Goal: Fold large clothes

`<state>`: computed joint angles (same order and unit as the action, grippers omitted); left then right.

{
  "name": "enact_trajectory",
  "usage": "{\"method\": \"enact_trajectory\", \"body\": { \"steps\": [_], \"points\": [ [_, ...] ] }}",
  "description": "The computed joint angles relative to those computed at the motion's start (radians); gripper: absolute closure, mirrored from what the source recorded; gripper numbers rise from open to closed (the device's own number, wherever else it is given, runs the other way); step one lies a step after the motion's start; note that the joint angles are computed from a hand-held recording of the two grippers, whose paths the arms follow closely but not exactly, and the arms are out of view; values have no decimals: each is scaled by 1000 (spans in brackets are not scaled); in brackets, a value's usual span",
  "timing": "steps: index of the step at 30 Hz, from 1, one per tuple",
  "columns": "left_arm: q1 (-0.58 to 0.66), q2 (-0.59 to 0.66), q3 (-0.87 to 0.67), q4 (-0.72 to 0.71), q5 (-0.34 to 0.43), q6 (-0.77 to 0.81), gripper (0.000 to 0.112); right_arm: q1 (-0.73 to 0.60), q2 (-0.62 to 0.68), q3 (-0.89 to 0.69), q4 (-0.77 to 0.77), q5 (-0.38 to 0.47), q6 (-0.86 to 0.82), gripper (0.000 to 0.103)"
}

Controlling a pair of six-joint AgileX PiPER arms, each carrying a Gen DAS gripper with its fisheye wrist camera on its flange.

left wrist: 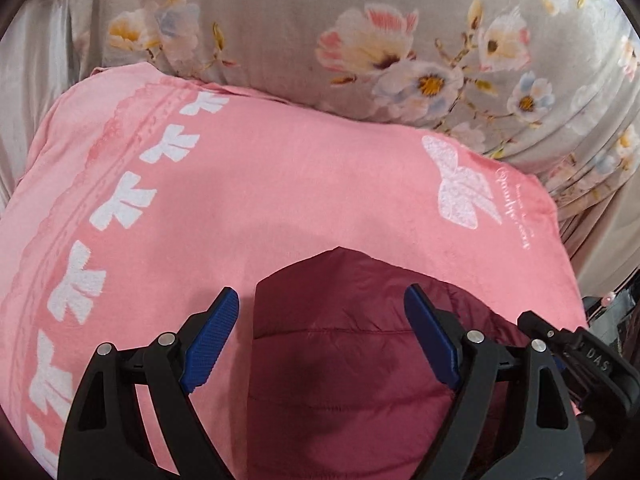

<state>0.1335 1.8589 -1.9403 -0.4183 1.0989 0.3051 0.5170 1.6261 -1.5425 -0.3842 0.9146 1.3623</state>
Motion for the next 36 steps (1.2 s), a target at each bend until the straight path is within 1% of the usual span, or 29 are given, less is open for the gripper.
{"method": "enact_trajectory", "body": {
  "steps": [2, 3, 4, 6, 7, 9, 10, 12, 14, 19, 25, 31, 36],
  "points": [
    [-37, 31, 6, 33, -15, -30, 30, -8, 16, 38, 3, -26, 16, 51],
    [-52, 38, 29, 38, -32, -38, 30, -12, 23, 62, 11, -53, 6, 57],
    [-66, 47, 43, 47, -45, -45, 30, -11, 24, 85, 5, -76, -2, 67],
    [-94, 54, 86, 64, -80, -53, 30, 9, 12, 158, -95, -139, 30, 81],
    [-106, 58, 110, 69, -101, -58, 30, 17, -2, 201, -152, -174, 64, 86],
    [-124, 67, 143, 76, -136, -64, 30, 23, -20, 260, -233, -206, 117, 90],
    [-133, 66, 159, 84, -156, -70, 29, 21, -34, 305, -282, -242, 155, 91],
    [-158, 47, 221, 114, -232, -81, 28, 6, -43, 352, -315, -289, 172, 91],
    [-175, 38, 248, 139, -275, -90, 26, -11, -35, 386, -340, -335, 173, 91],
    [-215, 24, 325, 202, -389, -112, 20, -22, 2, 402, -375, -364, 158, 92],
    [-221, 35, 373, 210, -469, -114, 15, -46, 16, 434, -391, -433, 177, 93],
    [-252, 29, 430, 312, -563, -192, 14, -46, 25, 448, -431, -447, 224, 93],
    [-265, 31, 443, 360, -594, -231, 14, -54, 25, 456, -430, -468, 229, 93]
  ]
}}
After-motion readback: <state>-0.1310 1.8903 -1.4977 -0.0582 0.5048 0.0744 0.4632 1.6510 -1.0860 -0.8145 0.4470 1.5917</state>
